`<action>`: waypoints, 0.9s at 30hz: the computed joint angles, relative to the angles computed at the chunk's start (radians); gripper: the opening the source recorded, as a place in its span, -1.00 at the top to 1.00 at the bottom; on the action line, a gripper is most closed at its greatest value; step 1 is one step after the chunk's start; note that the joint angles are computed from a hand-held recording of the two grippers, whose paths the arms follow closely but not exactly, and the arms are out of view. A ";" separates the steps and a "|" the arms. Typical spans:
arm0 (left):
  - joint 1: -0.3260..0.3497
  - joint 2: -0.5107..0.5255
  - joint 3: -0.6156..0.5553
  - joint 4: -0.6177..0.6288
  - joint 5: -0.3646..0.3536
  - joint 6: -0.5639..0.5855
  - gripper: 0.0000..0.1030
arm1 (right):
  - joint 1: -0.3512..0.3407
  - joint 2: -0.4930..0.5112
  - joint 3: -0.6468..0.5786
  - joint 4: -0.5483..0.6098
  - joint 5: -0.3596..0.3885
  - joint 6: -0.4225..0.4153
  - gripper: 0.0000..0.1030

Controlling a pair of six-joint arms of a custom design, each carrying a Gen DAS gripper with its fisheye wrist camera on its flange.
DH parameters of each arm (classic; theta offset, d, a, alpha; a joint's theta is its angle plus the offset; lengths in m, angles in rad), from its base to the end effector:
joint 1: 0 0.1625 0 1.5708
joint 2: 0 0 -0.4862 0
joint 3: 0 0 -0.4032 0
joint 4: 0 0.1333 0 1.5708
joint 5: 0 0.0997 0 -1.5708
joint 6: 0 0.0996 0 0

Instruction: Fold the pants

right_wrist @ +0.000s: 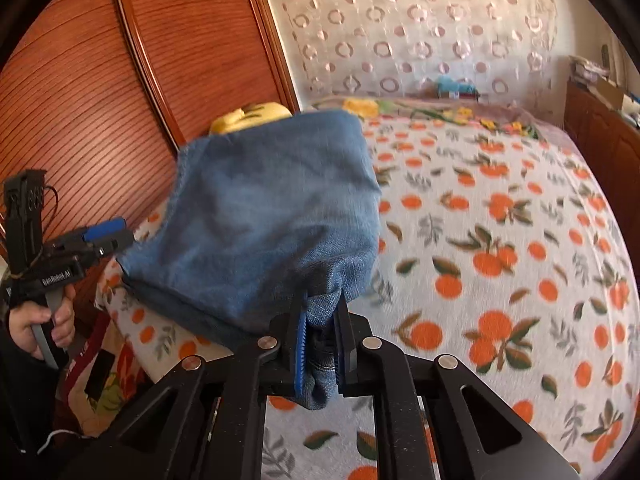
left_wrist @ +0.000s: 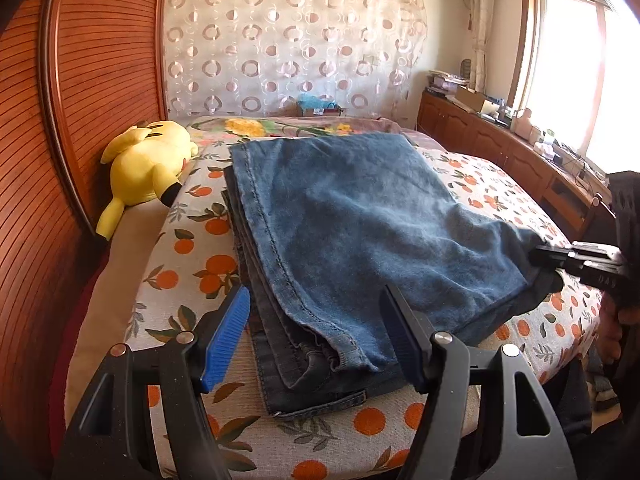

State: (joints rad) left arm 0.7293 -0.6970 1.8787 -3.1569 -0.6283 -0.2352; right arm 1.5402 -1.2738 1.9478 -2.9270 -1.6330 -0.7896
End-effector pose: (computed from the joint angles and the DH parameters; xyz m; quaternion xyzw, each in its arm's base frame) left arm -0.3350 -0.5862 0.0869 0.1736 0.8603 -0.3817 0.2901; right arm 0.1088 -0.6010 0.3615 0.3393 -0.8788 0.2950 0.1602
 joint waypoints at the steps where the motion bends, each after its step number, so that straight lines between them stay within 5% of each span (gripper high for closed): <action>1: -0.001 -0.002 0.002 -0.002 0.002 -0.002 -0.33 | 0.006 -0.001 -0.001 -0.005 0.005 -0.002 0.80; 27: -0.011 -0.108 0.143 -0.089 0.111 -0.101 -0.33 | 0.170 0.136 -0.068 0.019 0.121 -0.089 0.87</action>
State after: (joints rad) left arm 0.7185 -0.8051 2.0219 -3.2456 -0.5168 -0.3364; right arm 1.7101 -1.1379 1.8796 -2.9082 -1.5123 -0.8781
